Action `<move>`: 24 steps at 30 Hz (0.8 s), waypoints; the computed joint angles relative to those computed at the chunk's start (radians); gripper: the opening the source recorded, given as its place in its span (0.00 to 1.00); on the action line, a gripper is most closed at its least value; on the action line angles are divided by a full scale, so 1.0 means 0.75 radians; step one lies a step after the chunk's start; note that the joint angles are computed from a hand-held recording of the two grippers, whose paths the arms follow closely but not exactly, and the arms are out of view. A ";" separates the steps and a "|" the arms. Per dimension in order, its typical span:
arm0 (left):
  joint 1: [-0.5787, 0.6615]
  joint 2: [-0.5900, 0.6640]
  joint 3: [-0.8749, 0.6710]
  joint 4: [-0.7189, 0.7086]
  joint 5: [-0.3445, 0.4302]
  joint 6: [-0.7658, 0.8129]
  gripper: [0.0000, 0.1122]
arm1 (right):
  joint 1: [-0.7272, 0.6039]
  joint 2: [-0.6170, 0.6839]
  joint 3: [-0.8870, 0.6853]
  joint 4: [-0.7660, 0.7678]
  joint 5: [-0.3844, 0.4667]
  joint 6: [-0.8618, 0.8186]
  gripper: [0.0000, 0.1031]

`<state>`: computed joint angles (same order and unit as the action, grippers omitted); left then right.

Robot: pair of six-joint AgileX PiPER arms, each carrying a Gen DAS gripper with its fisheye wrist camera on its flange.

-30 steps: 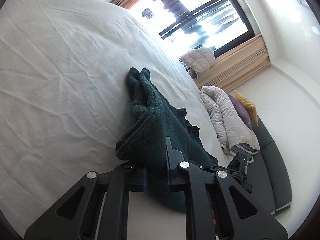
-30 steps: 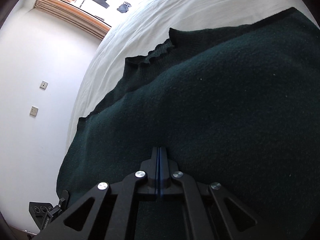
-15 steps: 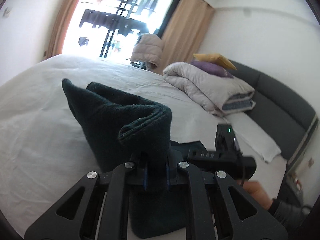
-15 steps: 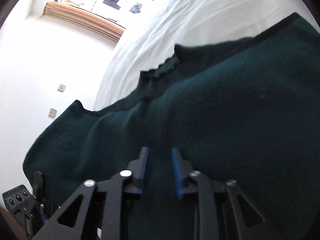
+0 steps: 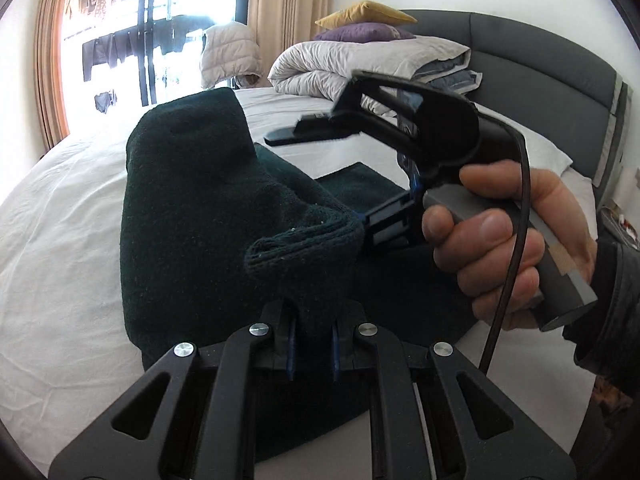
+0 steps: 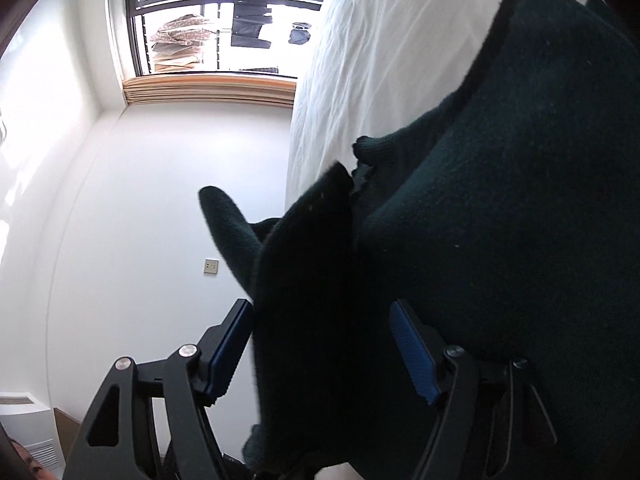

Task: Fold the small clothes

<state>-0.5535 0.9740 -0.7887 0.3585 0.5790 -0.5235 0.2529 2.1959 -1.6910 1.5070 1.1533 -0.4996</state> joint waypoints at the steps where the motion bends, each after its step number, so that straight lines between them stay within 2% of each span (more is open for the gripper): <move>1: -0.022 0.012 0.000 0.028 0.004 -0.028 0.09 | 0.009 -0.002 -0.026 -0.005 -0.001 0.008 0.72; 5: -0.098 0.017 0.021 0.139 0.025 -0.115 0.10 | 0.041 -0.030 -0.100 -0.069 -0.048 0.040 0.81; 8: -0.141 0.049 0.012 0.189 0.035 -0.167 0.09 | 0.090 -0.052 -0.211 -0.368 -0.115 0.193 0.78; 9: -0.147 0.052 0.014 0.192 0.042 -0.159 0.10 | 0.110 -0.040 -0.275 -0.495 -0.115 0.275 0.74; 11: -0.172 0.079 0.004 0.221 0.058 -0.177 0.10 | 0.148 0.005 -0.413 -0.720 -0.087 0.428 0.47; 12: -0.186 0.084 0.005 0.240 0.060 -0.196 0.10 | 0.163 0.009 -0.426 -0.779 -0.093 0.464 0.41; 14: -0.221 0.101 0.004 0.288 0.071 -0.249 0.10 | 0.164 0.007 -0.435 -0.836 -0.104 0.476 0.20; 15: -0.238 0.111 -0.001 0.307 0.074 -0.267 0.09 | 0.165 -0.008 -0.422 -0.869 -0.120 0.477 0.13; 19: -0.290 0.112 -0.003 0.343 0.088 -0.274 0.09 | 0.151 -0.034 -0.414 -0.980 -0.148 0.495 0.11; 22: -0.333 0.165 -0.022 0.401 0.065 -0.338 0.09 | 0.144 -0.084 -0.327 -0.996 -0.210 0.472 0.11; 24: -0.346 0.192 -0.035 0.406 0.051 -0.333 0.09 | 0.128 -0.066 -0.361 -1.006 -0.208 0.470 0.10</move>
